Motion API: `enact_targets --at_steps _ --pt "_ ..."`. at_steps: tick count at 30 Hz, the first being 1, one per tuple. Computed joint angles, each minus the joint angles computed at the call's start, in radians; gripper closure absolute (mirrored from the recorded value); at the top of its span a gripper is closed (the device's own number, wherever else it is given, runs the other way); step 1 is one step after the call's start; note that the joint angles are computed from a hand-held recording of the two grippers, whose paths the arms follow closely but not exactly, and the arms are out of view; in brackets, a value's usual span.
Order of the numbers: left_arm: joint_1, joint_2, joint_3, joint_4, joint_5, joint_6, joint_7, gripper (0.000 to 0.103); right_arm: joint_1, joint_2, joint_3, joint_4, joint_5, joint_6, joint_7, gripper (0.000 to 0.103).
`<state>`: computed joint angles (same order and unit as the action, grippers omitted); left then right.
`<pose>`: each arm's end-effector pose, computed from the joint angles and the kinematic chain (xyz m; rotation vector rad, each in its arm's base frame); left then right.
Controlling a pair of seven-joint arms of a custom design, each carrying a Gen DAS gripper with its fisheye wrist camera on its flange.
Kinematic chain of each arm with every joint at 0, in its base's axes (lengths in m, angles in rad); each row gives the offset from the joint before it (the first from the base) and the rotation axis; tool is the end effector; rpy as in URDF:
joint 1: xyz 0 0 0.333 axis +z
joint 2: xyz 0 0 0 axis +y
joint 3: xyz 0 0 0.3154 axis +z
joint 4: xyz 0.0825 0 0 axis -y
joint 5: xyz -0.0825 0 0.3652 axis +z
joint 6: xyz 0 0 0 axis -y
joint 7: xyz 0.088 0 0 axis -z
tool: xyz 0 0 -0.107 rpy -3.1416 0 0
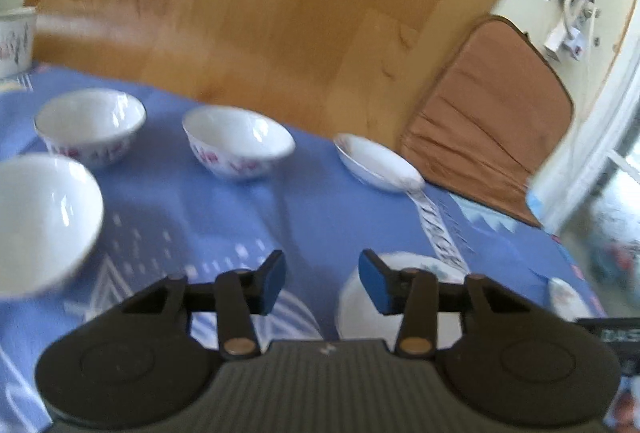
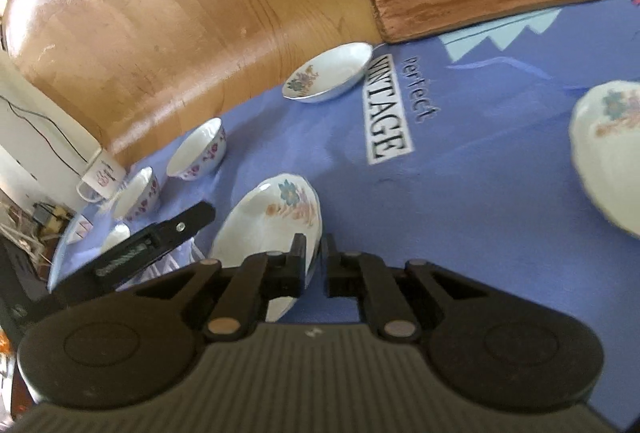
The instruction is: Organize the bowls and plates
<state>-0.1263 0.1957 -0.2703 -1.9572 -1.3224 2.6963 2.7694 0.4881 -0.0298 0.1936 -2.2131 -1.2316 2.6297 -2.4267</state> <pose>0.5770 -0.1979 0.4298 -1.4173 2.3231 -1.4480 0.4011 0.3557 0.4360 -1.0579 2.0406 -0.4660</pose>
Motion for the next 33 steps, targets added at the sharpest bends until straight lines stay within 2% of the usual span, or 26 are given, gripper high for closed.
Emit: enact_targets --at_steps 5,9,11,13,15,16,19,23,29,33 --pt "-0.021 -0.069 0.018 -0.057 0.147 -0.013 -0.09 0.063 -0.009 -0.004 -0.007 -0.007 -0.005 0.01 -0.027 0.09" --pt "-0.041 -0.05 0.028 -0.049 0.292 0.005 -0.227 0.062 -0.012 -0.005 -0.006 -0.012 -0.002 -0.004 -0.03 0.09" --pt "-0.037 -0.04 0.028 -0.044 0.334 -0.007 -0.27 0.063 -0.017 -0.008 -0.009 -0.023 -0.017 0.025 0.001 0.09" --pt "-0.031 -0.038 0.021 -0.049 0.339 -0.013 -0.274 0.07 -0.02 -0.002 -0.011 -0.025 -0.014 0.042 0.001 0.09" --pt "-0.028 -0.043 0.013 -0.057 0.334 -0.015 -0.26 0.087 -0.024 0.002 -0.014 -0.026 -0.035 0.068 0.02 0.093" --pt "-0.026 -0.047 0.009 -0.061 0.322 -0.021 -0.252 0.092 -0.023 0.003 -0.013 -0.024 -0.041 0.072 0.021 0.094" --pt "-0.038 -0.065 0.005 -0.076 0.318 0.001 -0.269 0.092 -0.011 -0.009 -0.002 -0.026 -0.031 0.016 -0.009 0.094" --pt "-0.054 -0.084 -0.007 -0.066 0.263 -0.033 -0.244 0.092 -0.01 -0.089 0.016 -0.085 -0.051 -0.073 0.017 0.095" --pt "-0.136 -0.077 -0.046 -0.023 0.257 -0.031 -0.235 0.092 -0.025 -0.278 0.074 -0.237 0.026 -0.243 0.01 0.094" --pt "-0.191 -0.043 -0.07 0.018 0.304 -0.041 -0.297 0.092 -0.037 -0.403 0.105 -0.346 0.106 -0.308 0.019 0.094"
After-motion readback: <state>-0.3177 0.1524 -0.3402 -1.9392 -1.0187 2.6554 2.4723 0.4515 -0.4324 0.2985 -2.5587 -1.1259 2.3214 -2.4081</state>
